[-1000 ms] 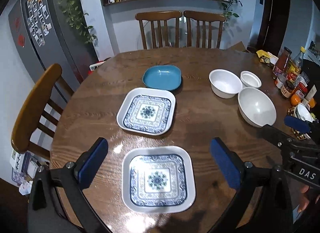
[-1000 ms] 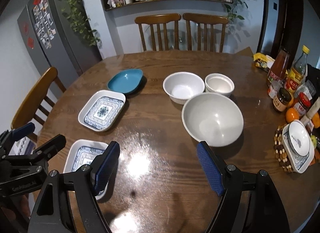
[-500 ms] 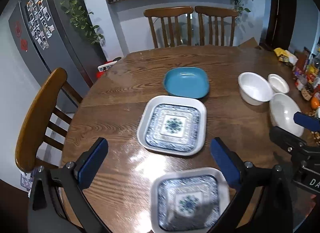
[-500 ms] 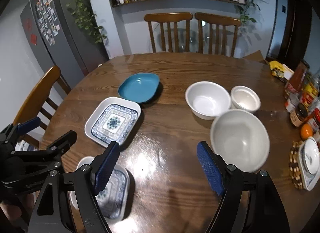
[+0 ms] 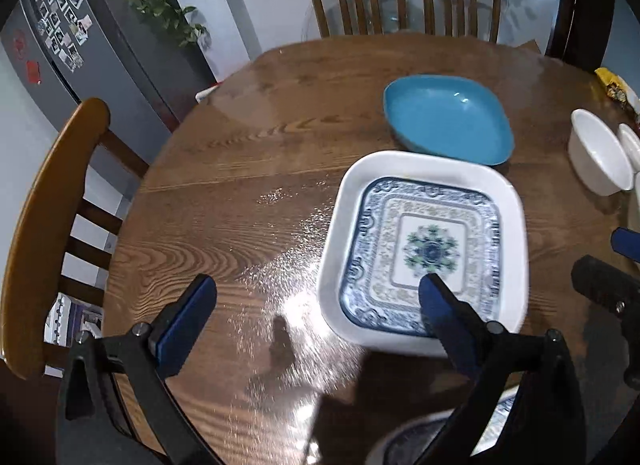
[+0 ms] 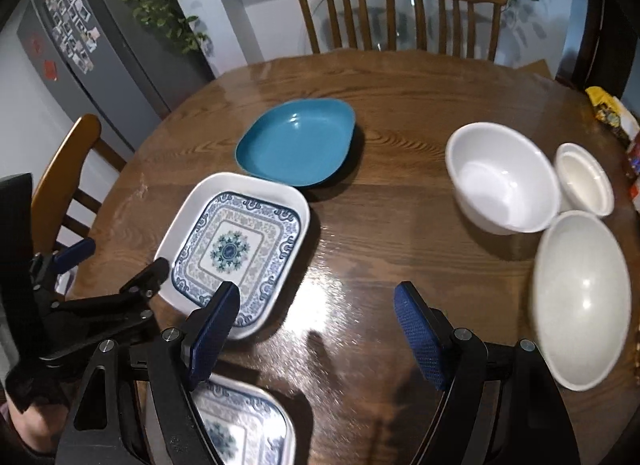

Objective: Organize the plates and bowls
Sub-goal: 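Grasp the rim of the other blue-patterned square plate with the left tool, then carry the held plate with the left tool and stack it onto the first plate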

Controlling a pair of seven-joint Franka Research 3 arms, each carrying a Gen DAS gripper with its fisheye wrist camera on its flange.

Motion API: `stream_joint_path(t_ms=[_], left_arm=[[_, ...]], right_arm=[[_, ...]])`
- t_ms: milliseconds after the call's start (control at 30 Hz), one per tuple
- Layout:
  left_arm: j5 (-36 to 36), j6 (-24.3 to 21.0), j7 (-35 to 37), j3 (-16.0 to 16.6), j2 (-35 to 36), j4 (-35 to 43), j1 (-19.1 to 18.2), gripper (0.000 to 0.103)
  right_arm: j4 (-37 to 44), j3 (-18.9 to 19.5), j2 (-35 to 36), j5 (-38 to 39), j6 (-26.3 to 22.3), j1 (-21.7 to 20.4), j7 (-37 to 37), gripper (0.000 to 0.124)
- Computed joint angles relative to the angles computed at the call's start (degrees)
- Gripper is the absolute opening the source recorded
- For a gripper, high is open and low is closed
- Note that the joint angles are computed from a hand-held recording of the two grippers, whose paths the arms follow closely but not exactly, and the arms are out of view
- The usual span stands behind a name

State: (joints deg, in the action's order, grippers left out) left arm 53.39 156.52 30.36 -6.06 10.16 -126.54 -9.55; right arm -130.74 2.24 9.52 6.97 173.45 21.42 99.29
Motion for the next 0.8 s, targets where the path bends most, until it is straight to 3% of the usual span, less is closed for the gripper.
stream_joint_path(t_ms=[267,333,433,500,600,733,800], left_arm=[[-7.82,2.74,7.24,0.43,4.35,2.09,1.59,0.067],[-8.99,3.11,8.43,0.66,4.89,2.41,1.44,0.058],[-9.72,5.03,9.84,1.17,5.34,2.48,1.28,0.050],[-10.57,5.97,11.20,1.15,5.52,2.45,1.28,0.041],[-14.18,7.56,15.96,0.01,5.86,2.39,2.05,0.023],[-15.66,8.36,17.78,0.58,6.14,2.39,1.23,0.023],[-14.49,8.45,16.81,1.55,6.02,2.25,0.09,0.023]], right_arm=[[4.76,-0.91,5.63,-0.70,-1.79,1.53,1.99,0.078],[5.68,-1.23,6.58,-0.74,-2.19,1.85,2.20,0.067],[6.69,-1.14,7.76,-0.29,-2.63,1.88,1.96,0.064],[7.25,-0.61,8.39,0.23,-2.91,1.59,1.18,0.046],[8.26,1.26,9.42,2.40,-3.63,0.12,-1.31,0.030],[8.84,2.49,10.03,4.55,-3.59,-0.48,-4.31,0.015],[9.03,1.30,10.19,4.01,-3.62,0.82,-3.91,0.012]])
